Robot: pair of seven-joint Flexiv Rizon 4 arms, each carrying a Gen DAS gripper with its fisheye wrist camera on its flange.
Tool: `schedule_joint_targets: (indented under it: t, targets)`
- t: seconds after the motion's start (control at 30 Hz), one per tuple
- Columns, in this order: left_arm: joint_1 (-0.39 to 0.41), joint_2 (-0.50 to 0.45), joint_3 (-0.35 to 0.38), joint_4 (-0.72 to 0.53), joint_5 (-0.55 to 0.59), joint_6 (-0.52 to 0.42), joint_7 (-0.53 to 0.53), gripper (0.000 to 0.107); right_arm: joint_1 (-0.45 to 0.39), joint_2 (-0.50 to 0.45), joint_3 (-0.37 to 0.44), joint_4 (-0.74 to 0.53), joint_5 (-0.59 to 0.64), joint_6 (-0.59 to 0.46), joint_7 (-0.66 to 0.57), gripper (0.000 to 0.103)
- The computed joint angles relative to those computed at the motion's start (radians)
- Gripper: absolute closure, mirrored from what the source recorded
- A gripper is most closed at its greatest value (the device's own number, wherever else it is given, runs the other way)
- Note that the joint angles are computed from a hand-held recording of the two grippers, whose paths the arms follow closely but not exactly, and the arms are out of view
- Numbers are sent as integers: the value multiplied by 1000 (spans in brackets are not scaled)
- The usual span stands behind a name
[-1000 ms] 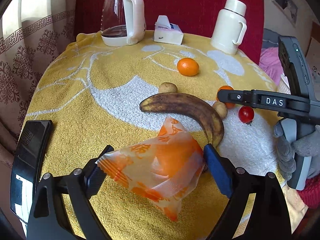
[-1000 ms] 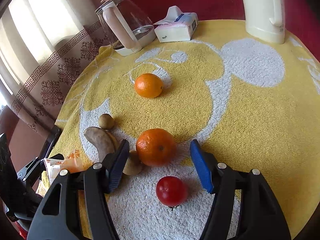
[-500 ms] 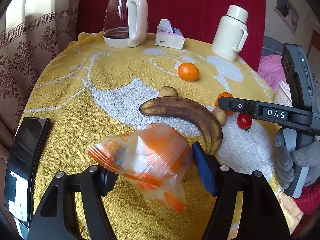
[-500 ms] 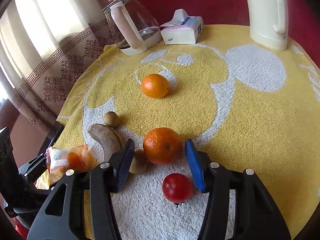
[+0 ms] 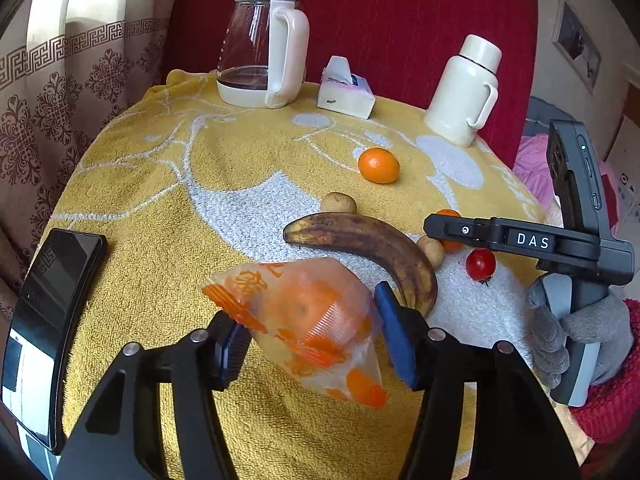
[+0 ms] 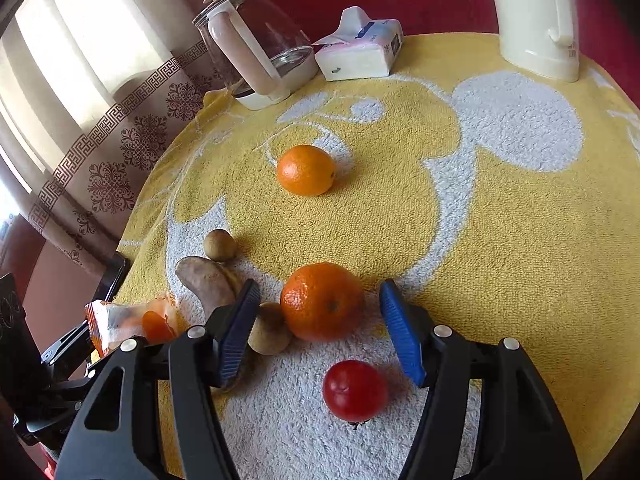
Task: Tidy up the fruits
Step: 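Lift the bag with the left gripper while the right gripper grasps another mandarin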
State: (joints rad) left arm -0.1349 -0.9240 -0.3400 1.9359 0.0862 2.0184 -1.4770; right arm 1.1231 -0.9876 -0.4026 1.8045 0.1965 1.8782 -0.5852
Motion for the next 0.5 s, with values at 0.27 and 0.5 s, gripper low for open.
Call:
schedule_joint_targets:
  t: [0.27, 0.5]
  targets:
    - [9, -9, -15, -29, -40, -116, 21, 35, 25, 20, -5, 34, 56, 41, -12, 60]
    - [-61, -3, 45, -33, -87, -73, 24, 48, 20, 0, -10, 2, 40, -8, 6, 59]
